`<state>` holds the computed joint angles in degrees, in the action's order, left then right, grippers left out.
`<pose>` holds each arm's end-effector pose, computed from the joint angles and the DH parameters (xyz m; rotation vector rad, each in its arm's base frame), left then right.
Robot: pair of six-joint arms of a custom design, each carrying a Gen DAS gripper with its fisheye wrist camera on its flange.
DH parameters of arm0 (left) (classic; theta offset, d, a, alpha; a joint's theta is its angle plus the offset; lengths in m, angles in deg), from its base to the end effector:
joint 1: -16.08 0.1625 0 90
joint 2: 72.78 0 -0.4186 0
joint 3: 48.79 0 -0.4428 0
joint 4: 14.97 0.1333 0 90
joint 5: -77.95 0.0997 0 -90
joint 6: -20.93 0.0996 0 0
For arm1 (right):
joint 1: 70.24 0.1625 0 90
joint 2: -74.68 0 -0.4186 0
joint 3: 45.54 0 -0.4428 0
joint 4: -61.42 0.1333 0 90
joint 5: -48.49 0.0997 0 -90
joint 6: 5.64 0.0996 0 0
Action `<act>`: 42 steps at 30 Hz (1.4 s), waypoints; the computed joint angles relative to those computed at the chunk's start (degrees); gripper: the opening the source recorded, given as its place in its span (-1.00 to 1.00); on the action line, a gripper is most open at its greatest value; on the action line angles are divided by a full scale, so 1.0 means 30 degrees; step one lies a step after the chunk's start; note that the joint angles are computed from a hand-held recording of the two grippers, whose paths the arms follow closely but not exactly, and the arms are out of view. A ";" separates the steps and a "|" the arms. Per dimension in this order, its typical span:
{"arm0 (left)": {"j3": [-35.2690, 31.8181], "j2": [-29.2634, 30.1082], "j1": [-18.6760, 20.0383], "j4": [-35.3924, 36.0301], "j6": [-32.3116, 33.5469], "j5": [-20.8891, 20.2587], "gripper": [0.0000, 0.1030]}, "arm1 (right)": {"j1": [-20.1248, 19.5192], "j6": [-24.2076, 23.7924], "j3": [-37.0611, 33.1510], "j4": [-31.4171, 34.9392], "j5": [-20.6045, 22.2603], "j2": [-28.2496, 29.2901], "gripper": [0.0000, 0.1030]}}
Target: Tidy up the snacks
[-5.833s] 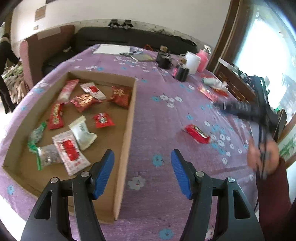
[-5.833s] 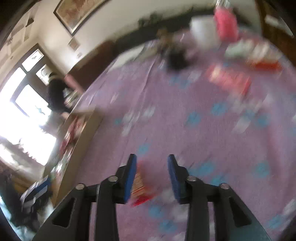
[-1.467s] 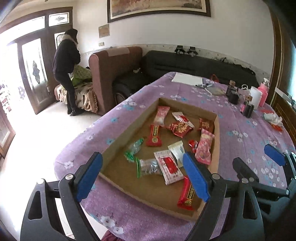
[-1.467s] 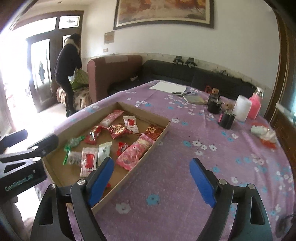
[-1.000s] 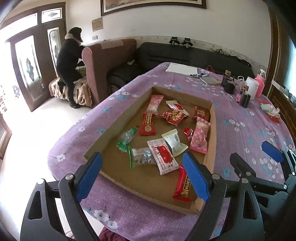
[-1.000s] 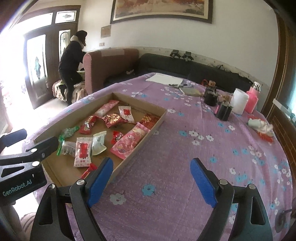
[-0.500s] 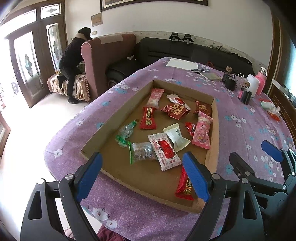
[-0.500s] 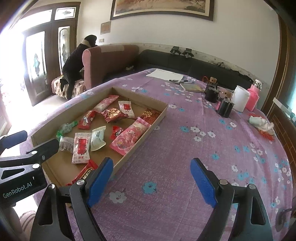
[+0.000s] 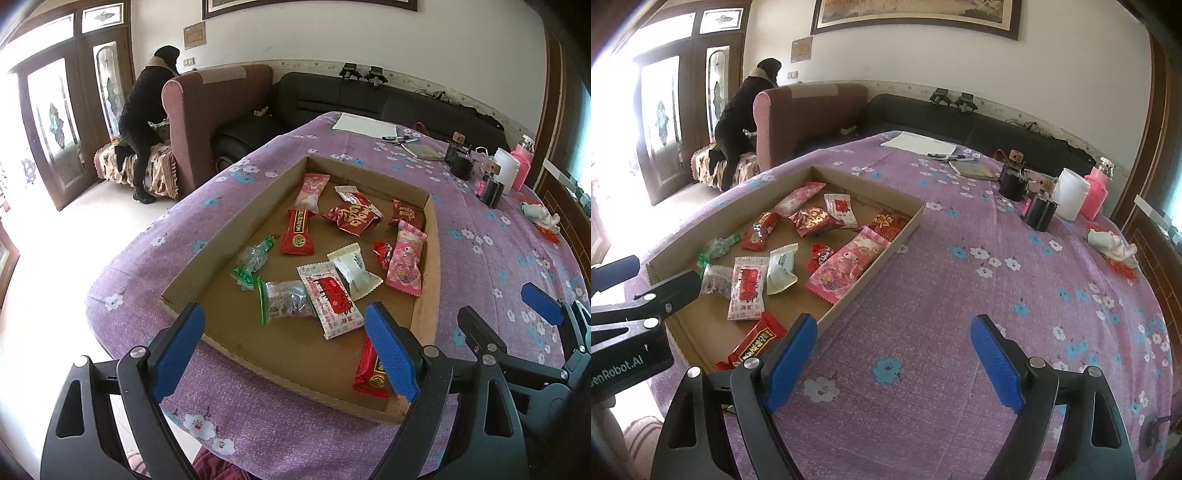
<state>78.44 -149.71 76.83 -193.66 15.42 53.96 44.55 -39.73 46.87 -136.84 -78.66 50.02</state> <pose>-0.0392 -0.5291 0.2597 -0.0311 2.0458 -1.0502 0.3496 -0.5825 -0.0683 0.8945 -2.1732 0.7943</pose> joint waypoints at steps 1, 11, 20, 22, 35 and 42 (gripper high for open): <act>0.0001 0.0003 -0.0004 -0.0009 -0.0003 0.0029 0.73 | -0.0009 -0.0027 -0.0010 -0.0026 -0.0048 0.0019 0.69; -0.0049 -0.0093 0.0157 0.0619 -0.0480 -0.0285 0.73 | -0.0141 0.0101 -0.0011 0.0036 -0.0263 0.0013 0.69; 0.0025 -0.0318 0.0196 -0.0577 -0.0024 -0.0417 0.73 | -0.0292 0.0202 0.0007 -0.0109 -0.0367 -0.0121 0.69; 0.0146 -0.0422 0.0208 -0.2024 0.0617 -0.0436 0.73 | -0.0311 0.0087 -0.0041 -0.0538 -0.0451 -0.0188 0.69; 0.0332 -0.0763 0.1040 -0.6618 0.3057 -0.0959 0.73 | -0.0128 -0.0866 -0.4163 0.1428 -0.1716 0.1510 0.69; 0.0245 -0.0891 0.1629 -0.8281 0.3626 -0.0924 0.73 | 0.0491 -0.1217 -0.6328 0.3511 -0.1632 0.3276 0.69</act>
